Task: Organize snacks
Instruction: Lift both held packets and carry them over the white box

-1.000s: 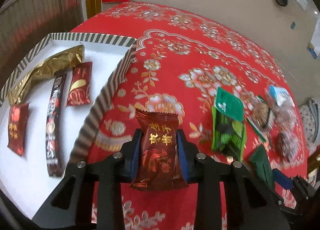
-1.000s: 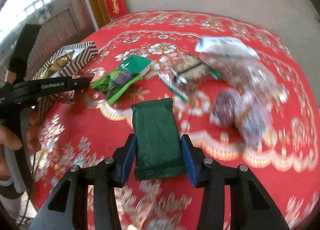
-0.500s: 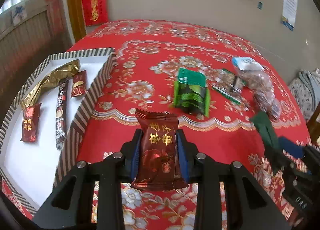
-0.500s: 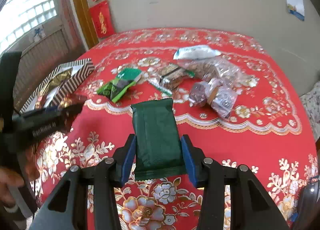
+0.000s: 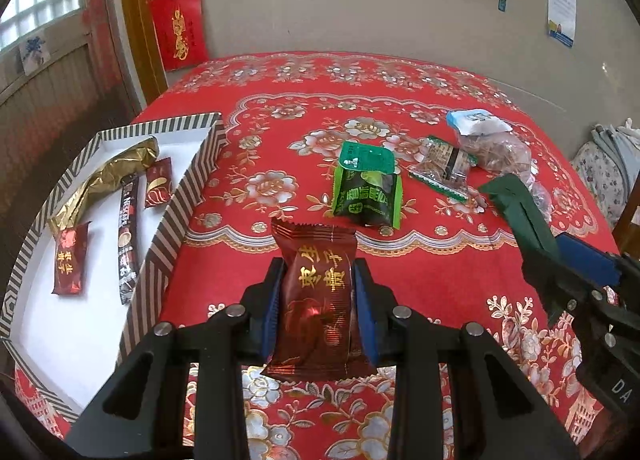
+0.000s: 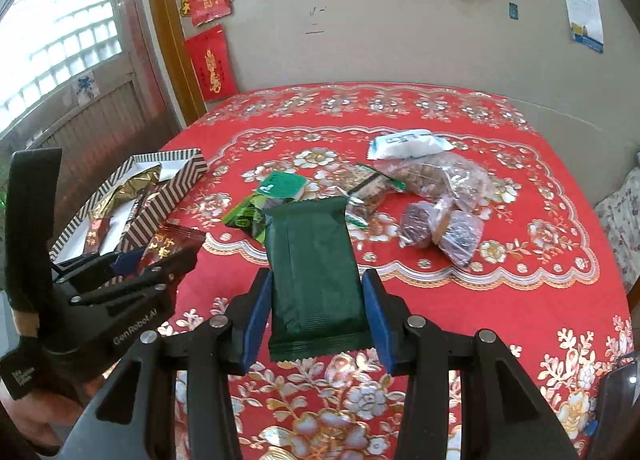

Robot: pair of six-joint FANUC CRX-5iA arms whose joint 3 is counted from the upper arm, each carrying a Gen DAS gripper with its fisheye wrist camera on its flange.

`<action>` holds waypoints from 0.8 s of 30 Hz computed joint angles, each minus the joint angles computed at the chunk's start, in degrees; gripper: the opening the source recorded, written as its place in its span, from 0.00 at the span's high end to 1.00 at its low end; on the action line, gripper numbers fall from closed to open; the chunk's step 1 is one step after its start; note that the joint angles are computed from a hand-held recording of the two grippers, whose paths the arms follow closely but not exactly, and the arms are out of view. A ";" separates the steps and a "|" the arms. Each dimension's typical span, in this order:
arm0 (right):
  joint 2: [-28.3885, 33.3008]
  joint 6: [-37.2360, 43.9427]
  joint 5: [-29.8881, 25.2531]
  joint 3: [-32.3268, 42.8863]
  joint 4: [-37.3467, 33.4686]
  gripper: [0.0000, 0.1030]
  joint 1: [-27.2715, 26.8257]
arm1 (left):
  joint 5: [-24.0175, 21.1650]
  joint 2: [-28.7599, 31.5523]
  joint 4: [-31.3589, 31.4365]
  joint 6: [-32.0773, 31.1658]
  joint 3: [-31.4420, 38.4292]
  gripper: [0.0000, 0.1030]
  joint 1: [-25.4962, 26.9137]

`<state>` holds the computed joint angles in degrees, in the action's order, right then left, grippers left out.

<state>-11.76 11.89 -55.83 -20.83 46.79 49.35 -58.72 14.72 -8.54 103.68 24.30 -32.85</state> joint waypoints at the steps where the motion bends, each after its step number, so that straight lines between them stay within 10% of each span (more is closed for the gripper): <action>1: 0.25 -0.02 0.01 0.24 0.10 0.56 0.10 | -0.07 -0.08 0.01 -0.05 -0.03 0.66 0.09; 24: 9.64 7.45 2.79 11.16 -1.89 0.56 0.65 | 1.78 -4.89 0.16 -0.25 -3.60 0.66 4.99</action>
